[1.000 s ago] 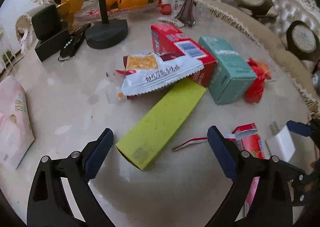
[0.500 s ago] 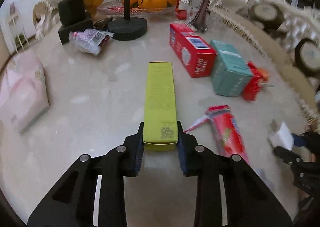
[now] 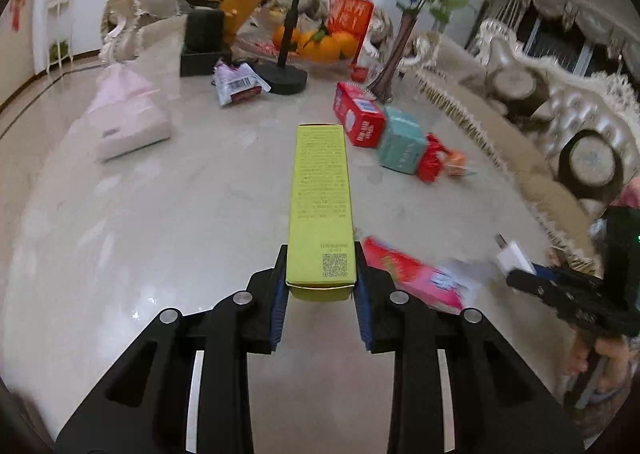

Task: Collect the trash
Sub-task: 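Carry yellow-green box and white charger to the wastebasket and release both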

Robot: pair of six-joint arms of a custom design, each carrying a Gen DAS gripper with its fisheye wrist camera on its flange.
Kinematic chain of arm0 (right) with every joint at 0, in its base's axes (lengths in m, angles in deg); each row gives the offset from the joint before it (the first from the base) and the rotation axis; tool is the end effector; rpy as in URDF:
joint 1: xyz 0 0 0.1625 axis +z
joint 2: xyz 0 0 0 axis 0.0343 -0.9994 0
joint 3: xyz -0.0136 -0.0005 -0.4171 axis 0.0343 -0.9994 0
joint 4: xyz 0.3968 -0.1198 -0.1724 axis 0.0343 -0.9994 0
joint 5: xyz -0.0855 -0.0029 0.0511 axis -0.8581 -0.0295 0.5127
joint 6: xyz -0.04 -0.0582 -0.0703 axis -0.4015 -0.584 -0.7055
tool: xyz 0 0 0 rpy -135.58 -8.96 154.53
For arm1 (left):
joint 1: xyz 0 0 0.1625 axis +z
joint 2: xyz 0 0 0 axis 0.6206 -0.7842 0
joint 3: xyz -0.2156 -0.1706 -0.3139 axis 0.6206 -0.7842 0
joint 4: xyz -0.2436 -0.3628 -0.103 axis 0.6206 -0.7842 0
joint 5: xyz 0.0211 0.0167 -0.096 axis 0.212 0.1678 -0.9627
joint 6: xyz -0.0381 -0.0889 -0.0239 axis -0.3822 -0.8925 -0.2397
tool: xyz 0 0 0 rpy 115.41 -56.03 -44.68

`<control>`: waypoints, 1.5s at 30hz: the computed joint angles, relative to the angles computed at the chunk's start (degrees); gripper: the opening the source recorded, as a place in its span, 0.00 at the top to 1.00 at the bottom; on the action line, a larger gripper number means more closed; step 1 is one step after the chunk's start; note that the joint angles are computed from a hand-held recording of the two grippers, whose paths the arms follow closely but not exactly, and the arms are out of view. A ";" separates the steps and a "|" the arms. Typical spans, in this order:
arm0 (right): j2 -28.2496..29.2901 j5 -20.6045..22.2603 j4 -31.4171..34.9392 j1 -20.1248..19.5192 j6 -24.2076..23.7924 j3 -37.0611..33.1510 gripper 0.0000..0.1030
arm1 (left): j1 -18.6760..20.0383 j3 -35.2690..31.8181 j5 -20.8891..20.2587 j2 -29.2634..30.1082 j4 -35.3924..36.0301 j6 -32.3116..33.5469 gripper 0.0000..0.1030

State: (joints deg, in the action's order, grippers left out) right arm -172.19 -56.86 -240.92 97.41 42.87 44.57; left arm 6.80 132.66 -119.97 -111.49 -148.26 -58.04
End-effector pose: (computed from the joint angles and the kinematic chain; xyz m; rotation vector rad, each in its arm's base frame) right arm 0.1849 -0.5319 0.3638 0.3364 -2.5782 0.9095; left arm -0.3370 -0.6038 0.2452 0.7351 2.5824 -0.7961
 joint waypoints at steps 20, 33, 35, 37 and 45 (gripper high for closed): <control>-1.45 -6.22 0.50 2.50 -3.34 3.83 0.65 | -3.11 11.32 1.70 -9.48 8.44 -8.93 0.64; -3.73 -5.44 0.04 2.59 -2.63 5.65 0.65 | -3.82 11.54 6.32 -9.04 7.04 -9.85 0.72; -6.80 -3.06 -0.18 3.34 -3.07 7.50 0.65 | -5.34 14.08 5.94 -12.24 5.40 -10.46 0.72; -10.03 -1.56 0.18 4.37 -3.95 9.58 0.65 | -8.78 17.90 5.29 -17.30 4.20 -9.99 0.72; -30.11 6.10 19.09 7.55 1.98 21.49 0.65 | -23.54 29.30 -2.33 -34.62 23.60 -22.72 0.72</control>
State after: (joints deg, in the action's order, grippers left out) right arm -202.30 -50.76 -221.84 104.96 44.85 66.06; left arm -16.74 161.96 -122.30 -146.11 -124.66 -80.76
